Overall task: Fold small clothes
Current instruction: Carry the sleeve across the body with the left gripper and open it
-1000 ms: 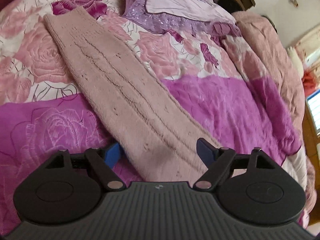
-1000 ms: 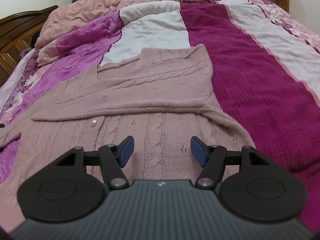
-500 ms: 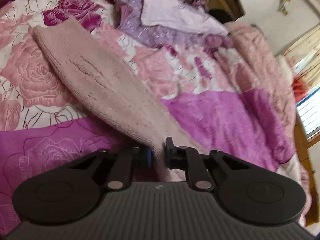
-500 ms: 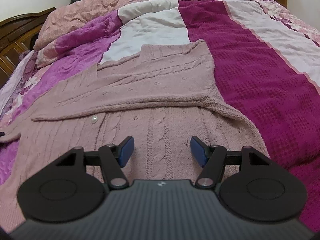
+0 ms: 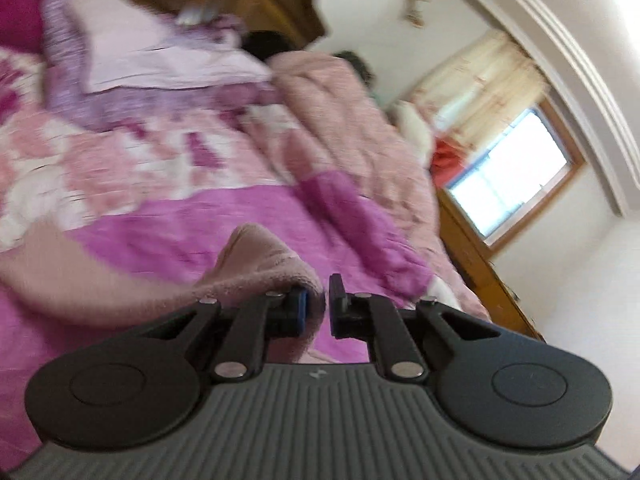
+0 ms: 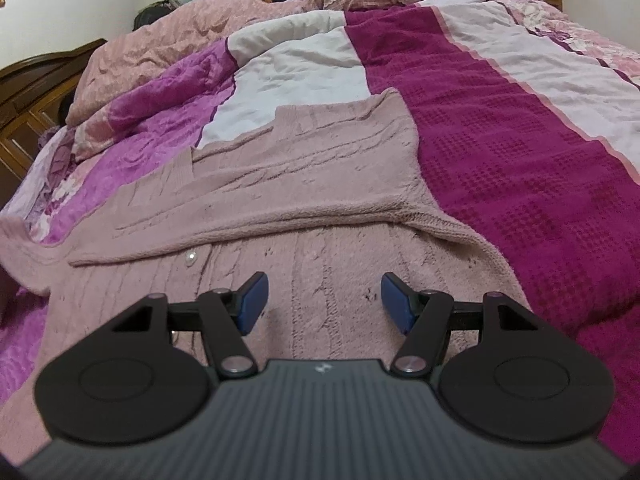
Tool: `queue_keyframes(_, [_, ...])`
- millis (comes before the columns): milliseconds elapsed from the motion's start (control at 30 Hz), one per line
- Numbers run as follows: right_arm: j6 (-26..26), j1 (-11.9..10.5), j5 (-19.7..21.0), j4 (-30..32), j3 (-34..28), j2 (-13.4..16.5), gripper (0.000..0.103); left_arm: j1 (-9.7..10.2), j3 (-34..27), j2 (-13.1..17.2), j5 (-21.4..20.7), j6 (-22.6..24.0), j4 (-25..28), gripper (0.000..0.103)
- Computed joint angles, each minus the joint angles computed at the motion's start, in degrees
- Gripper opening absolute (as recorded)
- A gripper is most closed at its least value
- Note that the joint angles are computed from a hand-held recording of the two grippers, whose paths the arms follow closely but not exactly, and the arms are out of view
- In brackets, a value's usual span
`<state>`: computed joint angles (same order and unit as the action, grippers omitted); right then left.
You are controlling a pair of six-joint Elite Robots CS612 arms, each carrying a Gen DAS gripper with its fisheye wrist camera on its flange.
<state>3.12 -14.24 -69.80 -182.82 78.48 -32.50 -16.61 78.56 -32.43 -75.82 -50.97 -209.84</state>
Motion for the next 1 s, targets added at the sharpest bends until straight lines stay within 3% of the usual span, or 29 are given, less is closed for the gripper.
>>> queue_keyframes(100, [0.93,-0.15,0.16,-0.56,0.10,-0.01,0.064,-1.01,-1.46,0.07,-2.20,3.48,-0.21,0.011])
queue_keyframes(300, [2.04,-0.34,0.32,-1.25,0.17,0.00,0.064,-3.47,-4.65,0.26,-4.63,9.30,5.27,0.011])
queue_keyframes(500, [2.70,-0.51,1.02,-2.06,0.25,0.20,0.064,-5.25,-8.63,2.48,-7.82,9.63,9.40,0.011])
queue_keyframes(667, [3.44,-0.78,2.02,-1.66,-0.02,0.49,0.064,-6.94,-11.47,4.31,-7.66,14.28,15.88,0.012])
queue_keyframes(1000, [5.25,-1.22,3.39,-1.89,-0.24,0.99,0.064,-8.29,-15.64,7.29,-8.35,16.91,29.93,0.012])
